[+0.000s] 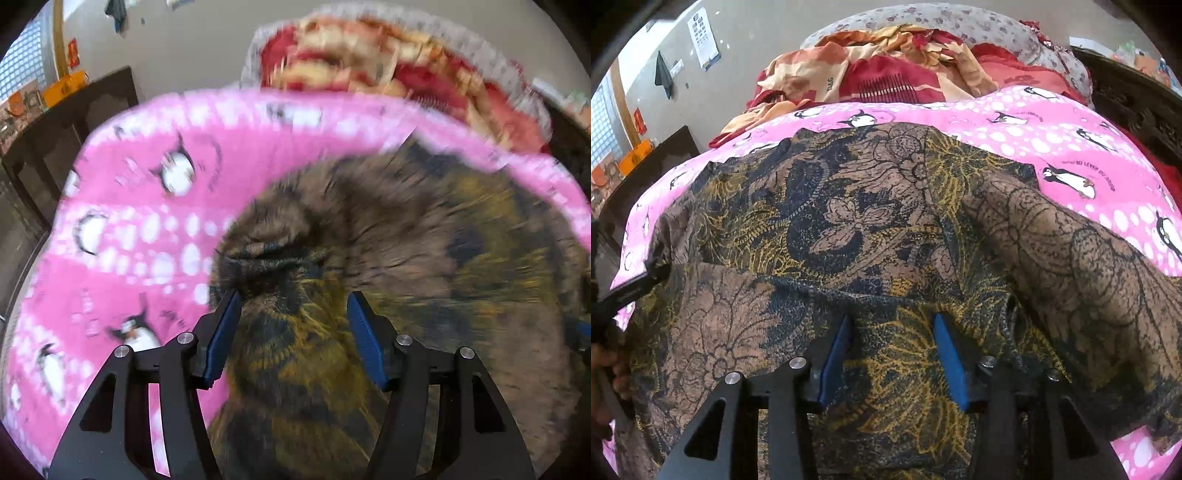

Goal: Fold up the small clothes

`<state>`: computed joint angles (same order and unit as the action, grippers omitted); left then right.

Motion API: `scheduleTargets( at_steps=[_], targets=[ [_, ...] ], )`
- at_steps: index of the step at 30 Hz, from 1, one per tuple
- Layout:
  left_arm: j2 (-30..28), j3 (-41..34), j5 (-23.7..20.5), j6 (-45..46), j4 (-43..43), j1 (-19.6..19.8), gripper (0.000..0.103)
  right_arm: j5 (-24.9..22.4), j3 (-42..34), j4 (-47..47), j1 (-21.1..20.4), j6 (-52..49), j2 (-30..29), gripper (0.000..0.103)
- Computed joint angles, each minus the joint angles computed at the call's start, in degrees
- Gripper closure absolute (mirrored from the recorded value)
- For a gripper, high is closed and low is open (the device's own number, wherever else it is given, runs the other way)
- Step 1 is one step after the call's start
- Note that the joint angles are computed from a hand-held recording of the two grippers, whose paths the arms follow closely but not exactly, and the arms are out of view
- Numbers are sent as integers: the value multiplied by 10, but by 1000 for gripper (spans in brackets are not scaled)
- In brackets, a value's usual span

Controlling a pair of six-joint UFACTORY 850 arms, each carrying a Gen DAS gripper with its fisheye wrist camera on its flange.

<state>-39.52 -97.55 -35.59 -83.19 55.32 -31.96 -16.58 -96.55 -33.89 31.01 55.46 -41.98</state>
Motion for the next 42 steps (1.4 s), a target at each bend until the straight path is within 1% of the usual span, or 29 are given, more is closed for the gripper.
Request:
scheduleTargets(
  at_steps=[1,2,3,4,6,7,9,11,13,15,16,18,19,20,21,23,25,26,27,28,29,32,35,36,37,38,39,41,42],
  targets=[
    [28,36,24,-59,53,-9,43,-17,-20,8,2,-12,-10,57],
    [49,65,44,-99,88,-17,42,-58,-32,-5,8,1,-8,57],
    [67,91,65,-126,114,-26,42,-78,-37,-29,16,37,-6,57],
    [76,107,82,-134,123,-35,42,-76,-30,-49,21,72,2,57],
    [74,118,101,-104,92,-46,42,-41,6,-68,36,116,30,55],
    [67,117,101,-84,72,-49,42,-39,10,-63,42,112,33,55],
    [39,104,81,-25,11,-53,41,-55,6,-35,63,61,25,54],
    [37,102,88,-15,-3,-50,41,-93,-15,-8,75,12,-4,46],
    [39,90,73,15,-47,-48,41,-86,-6,-30,77,29,1,46],
    [51,100,66,-11,-23,-52,41,-114,-24,-1,76,10,-2,46],
    [54,105,59,-22,-12,-53,41,-115,-26,-10,77,23,2,46],
    [43,101,60,9,-43,-47,40,-101,-27,-54,79,72,11,45],
    [46,114,74,6,-38,-45,39,-99,-34,-40,79,64,6,38],
    [53,124,84,-18,-13,-46,39,-97,-44,-3,77,33,-3,27],
    [57,128,87,-19,-11,-46,39,-109,-65,57,75,-22,-20,24],
    [68,133,74,-2,-31,-51,40,-166,-113,129,74,-95,-60,24],
    [90,165,87,-66,37,-61,38,-185,-127,110,76,-81,-53,25],
    [94,178,91,-98,78,-67,34,-168,-109,89,77,-55,-33,25],
    [92,187,96,-106,95,-72,25,-131,-73,53,76,-15,-3,25],
    [94,197,106,-96,89,-72,22,-97,-29,-7,75,44,37,25],
    [95,195,104,-87,82,-73,22,-83,3,-58,74,96,65,25],
    [106,211,133,-108,92,-64,21,-51,109,-198,60,241,152,25],
    [115,225,148,-146,123,-62,21,-28,241,-318,11,399,253,25],
    [113,224,146,-149,125,-63,21,-17,282,-320,-21,429,286,25],
    [112,223,142,-148,124,-64,21,-11,298,-308,-37,434,302,25],
    [112,222,136,-144,121,-67,21,-3,318,-272,-64,424,320,25],
    [110,221,133,-142,120,-67,21,14,337,-220,-96,397,336,25],
    [103,213,131,-138,119,-65,21,54,367,-114,-146,331,359,35],
    [101,211,131,-139,119,-64,21,93,385,-54,-172,306,364,36]
  ],
)
